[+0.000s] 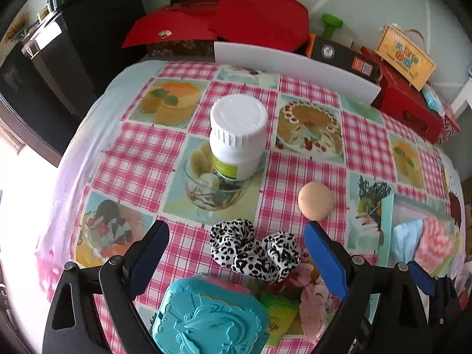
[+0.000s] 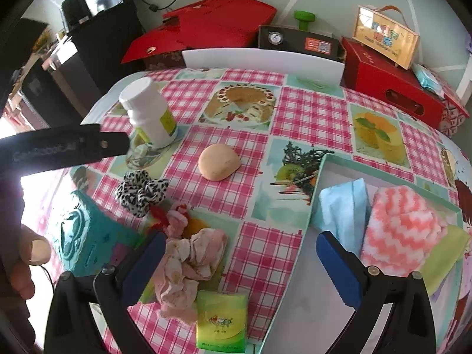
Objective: Organize soft objects
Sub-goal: 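Close the left tool on the leopard scrunchie while the right tool grips the pink fabric bundle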
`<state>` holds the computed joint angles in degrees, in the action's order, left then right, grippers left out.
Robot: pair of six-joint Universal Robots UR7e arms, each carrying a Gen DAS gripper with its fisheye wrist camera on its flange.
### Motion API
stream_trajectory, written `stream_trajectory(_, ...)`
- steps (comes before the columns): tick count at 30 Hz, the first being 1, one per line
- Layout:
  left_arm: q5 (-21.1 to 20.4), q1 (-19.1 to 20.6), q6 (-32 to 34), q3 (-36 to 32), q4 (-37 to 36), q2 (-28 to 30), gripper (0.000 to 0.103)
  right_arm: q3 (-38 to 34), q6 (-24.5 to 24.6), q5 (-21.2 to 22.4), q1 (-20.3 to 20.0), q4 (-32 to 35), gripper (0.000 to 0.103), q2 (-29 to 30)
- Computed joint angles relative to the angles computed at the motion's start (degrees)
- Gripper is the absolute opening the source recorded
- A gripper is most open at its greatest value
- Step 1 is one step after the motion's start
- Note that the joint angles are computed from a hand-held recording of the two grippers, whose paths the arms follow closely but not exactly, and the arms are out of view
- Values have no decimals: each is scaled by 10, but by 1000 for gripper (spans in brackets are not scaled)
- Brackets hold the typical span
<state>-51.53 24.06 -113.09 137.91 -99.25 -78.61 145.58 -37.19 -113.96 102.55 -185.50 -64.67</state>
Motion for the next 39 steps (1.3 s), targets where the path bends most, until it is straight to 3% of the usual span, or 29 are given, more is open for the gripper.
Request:
stream_trajectory(6, -9, 6, 20, 9, -31, -7, 93, -5, -1, 11, -5, 50, 103, -2)
stream_trajectory(25, -21, 41, 88, 17, -121, 18, 93, -17, -5, -37, -13, 61, 101, 80)
stream_trajectory(31, -25, 52, 114, 12, -144, 38, 93, -23, 2, -23, -27, 77, 100, 66)
stream_trajectory(35, -27, 60, 134, 7, -156, 53, 93, -28, 5, -12, -31, 91, 97, 57)
stream_trajectory(39, -29, 65, 153, 2, -164, 65, 93, -33, 7, 7, -41, 132, 84, 40)
